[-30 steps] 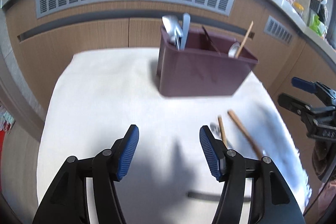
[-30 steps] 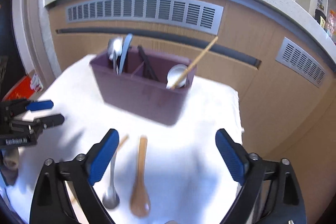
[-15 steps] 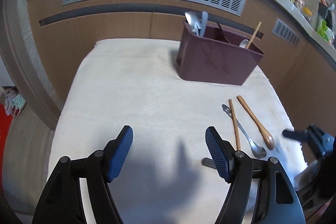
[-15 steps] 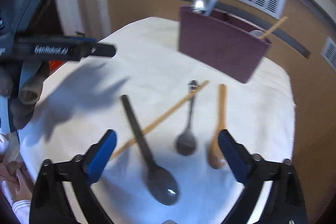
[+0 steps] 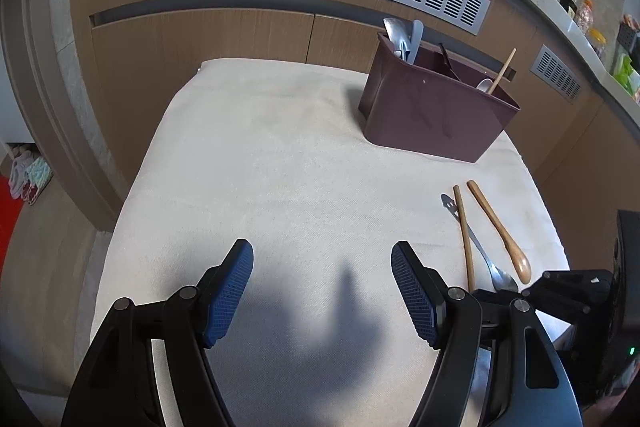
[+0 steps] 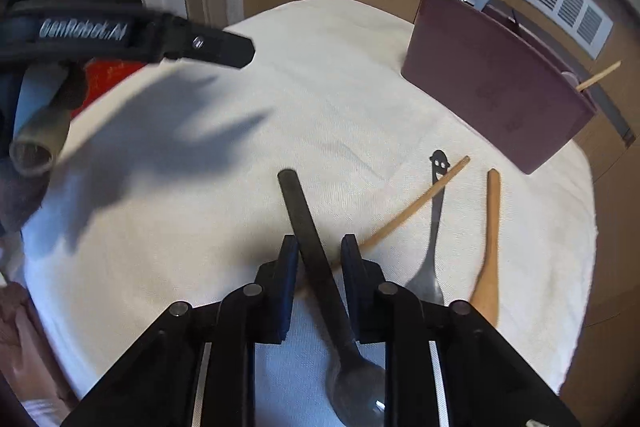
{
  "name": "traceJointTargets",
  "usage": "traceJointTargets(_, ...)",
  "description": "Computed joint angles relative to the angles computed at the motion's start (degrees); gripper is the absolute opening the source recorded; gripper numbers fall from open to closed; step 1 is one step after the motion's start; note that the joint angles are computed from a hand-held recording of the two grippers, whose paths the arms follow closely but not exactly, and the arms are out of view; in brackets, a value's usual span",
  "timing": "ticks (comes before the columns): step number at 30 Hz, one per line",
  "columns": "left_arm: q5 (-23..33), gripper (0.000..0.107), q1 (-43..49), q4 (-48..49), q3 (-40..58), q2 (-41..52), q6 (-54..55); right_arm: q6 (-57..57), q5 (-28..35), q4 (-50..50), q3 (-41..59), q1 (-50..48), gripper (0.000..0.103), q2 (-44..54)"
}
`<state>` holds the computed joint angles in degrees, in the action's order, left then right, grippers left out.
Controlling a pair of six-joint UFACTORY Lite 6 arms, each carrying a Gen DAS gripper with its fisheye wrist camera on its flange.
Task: Organize utensils
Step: 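Grasp the black-handled spoon with the right tool, then lift the black-handled spoon with the right tool while the left grasps a wooden chopstick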
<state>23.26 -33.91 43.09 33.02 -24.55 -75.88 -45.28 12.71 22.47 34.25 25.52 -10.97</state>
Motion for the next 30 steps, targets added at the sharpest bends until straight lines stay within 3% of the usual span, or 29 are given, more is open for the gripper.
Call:
traceJointTargets(5,0.6,0.072,-1.7,0.3,1.4,1.7,-0.7,-1.2,3.6,1.9,-2.8,-5.4,0.010,-5.9)
traceJointTargets(9,2.0,0.072,-5.1,1.7,3.7,4.1,-2.3,-19.3,13.4,19.5,-2.5,-21.5,0.010,-10.3)
traceJointTargets(13,1.2,0.072,-8.5,1.1,7.7,9.8,-1.5,-29.2,20.9,27.7,-2.7,-37.4,0.010,-11.5)
traceJointTargets(18,-2.7,0.072,-12.1,-6.6,16.2,20.6,7.6,-36.1,23.0,34.3,-1.3,-46.8,0.010,-4.8)
traceJointTargets(20,-2.4,0.067,-13.5,-11.1,22.3,26.6,14.1,-38.1,24.2,36.4,-2.4,-49.1,0.010,-4.2)
traceJointTargets(22,-0.8,0.047,-14.1,-16.6,29.1,32.4,22.4,-42.0,25.8,39.0,-2.3,-51.5,0.010,-1.8)
traceJointTargets(27,7.7,0.034,-13.7,-28.6,49.1,47.4,40.5,-46.9,27.7,43.8,-3.1,-53.5,0.010,0.0)
traceJointTargets(30,14.4,0.029,-12.7,-31.6,60.9,56.2,45.8,-49.1,29.9,44.9,-3.4,-55.8,0.011,0.4)
